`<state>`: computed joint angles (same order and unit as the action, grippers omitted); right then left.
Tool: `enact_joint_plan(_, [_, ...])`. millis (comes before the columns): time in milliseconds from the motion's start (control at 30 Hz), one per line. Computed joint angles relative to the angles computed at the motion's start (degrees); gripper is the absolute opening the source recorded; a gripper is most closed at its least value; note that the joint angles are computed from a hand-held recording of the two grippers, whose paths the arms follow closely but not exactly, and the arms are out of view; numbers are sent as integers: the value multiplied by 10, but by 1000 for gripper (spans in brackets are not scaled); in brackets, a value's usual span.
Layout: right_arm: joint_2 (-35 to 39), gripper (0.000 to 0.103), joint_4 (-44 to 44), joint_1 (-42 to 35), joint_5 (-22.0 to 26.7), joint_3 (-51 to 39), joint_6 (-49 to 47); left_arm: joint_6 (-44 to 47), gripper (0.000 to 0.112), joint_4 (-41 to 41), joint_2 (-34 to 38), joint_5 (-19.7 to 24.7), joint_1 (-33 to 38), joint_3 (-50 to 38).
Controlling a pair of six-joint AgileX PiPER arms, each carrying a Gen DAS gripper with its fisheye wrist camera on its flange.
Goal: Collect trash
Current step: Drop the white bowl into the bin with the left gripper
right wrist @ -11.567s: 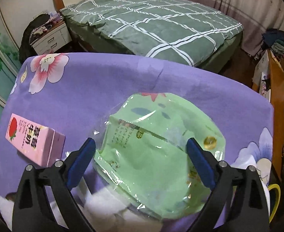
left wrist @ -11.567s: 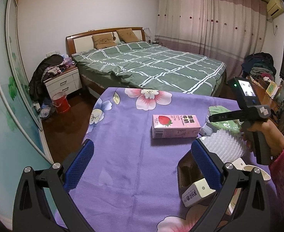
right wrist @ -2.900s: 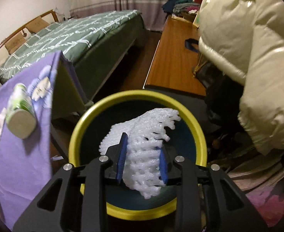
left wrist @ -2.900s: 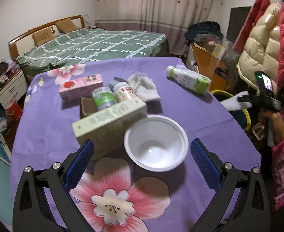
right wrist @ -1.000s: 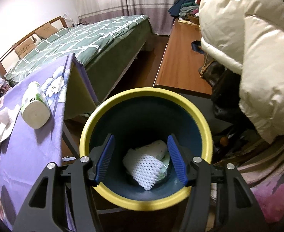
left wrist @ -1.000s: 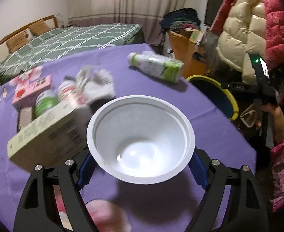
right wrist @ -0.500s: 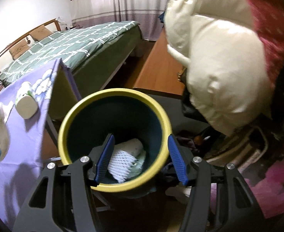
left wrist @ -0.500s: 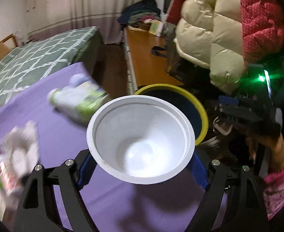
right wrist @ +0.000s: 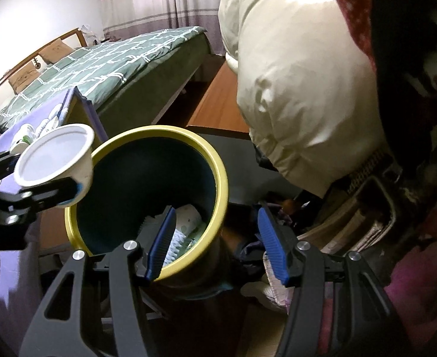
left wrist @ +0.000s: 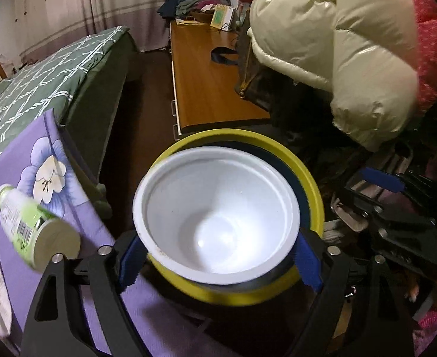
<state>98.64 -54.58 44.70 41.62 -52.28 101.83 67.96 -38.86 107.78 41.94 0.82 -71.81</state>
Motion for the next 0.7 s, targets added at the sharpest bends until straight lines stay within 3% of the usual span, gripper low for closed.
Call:
enact_joint_plan(133, [6, 55, 3, 3, 1, -10, -6, -8, 96, -4, -3, 8, 7, -11])
enact_joint_plan(267, [8, 56, 7, 12, 3, -18, -9, 23, 96, -34, -37, 63, 67, -10])
enact_joint_plan(500, [34, 56, 20, 36, 10, -63, -28, 180, 98, -125, -138, 185, 291, 39])
enact_joint_plan(700, [79, 56, 45, 66, 26, -150, -80, 243, 98, -169, -125, 249, 475, -4])
